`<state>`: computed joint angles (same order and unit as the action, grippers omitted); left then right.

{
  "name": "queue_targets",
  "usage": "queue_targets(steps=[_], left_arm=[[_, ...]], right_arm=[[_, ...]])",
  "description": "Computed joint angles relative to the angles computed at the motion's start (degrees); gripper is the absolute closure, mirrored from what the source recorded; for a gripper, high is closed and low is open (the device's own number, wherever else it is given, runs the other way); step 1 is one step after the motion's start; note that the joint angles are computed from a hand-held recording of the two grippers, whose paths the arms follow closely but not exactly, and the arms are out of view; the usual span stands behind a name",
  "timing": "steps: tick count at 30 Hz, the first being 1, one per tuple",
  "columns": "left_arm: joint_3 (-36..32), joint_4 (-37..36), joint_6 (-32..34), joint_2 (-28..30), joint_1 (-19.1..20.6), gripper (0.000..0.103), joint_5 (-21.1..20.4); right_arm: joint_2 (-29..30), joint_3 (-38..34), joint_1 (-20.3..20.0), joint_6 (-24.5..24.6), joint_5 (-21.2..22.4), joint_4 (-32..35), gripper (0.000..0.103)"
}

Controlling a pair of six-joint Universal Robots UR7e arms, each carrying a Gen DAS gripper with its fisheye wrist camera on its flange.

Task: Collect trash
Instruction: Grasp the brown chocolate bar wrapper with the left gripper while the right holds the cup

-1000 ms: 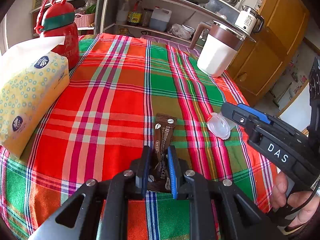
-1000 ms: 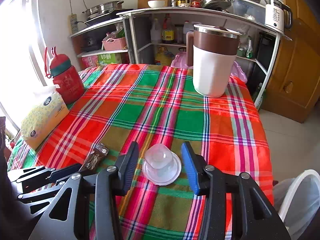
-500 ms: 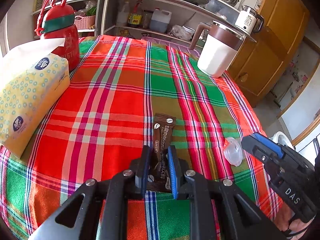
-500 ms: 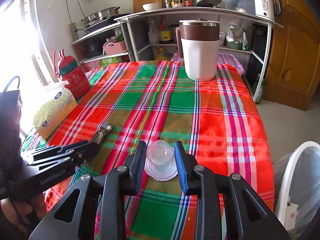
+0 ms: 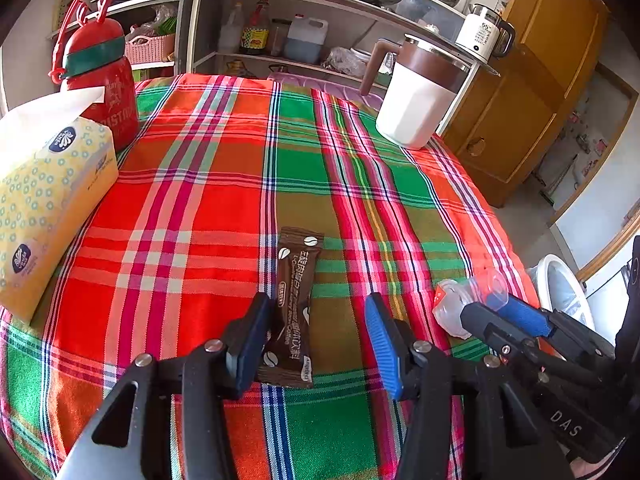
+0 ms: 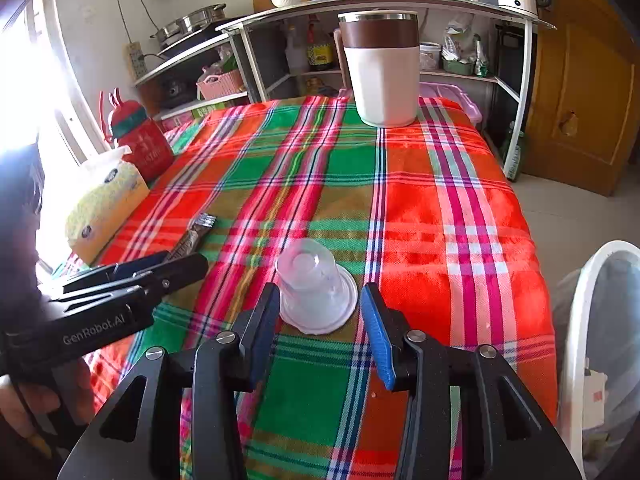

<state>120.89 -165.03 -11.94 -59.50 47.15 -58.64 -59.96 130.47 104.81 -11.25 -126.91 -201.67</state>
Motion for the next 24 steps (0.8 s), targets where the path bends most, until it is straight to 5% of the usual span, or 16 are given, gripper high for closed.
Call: queue_targets(steps=[9, 10, 19, 24], left_arm=[[-0.31, -0.37, 1.18, 1.05, -0.64, 0.052, 2.17], [-0.38, -0.45, 1.29, 1.28, -0.76, 0.054, 2.65], [-0.08, -0.89, 0.43, 1.22, -0.79, 0.084, 5.41], [0.36, -0.92, -0.14, 0.8, -0.93, 0.085, 5.74]], right_arm=[[1.2, -1.3, -0.31, -0.86, -0.5, -0.9, 0.062], [1.22, -1.12, -0.24, -1.16, -0.38, -1.74, 0.069], [1.45, -0.45, 0.35, -2.42, -0.42, -4.87, 0.069], [0.7, 0.31, 0.34, -1.98, 0.24, -5.68, 0.069]])
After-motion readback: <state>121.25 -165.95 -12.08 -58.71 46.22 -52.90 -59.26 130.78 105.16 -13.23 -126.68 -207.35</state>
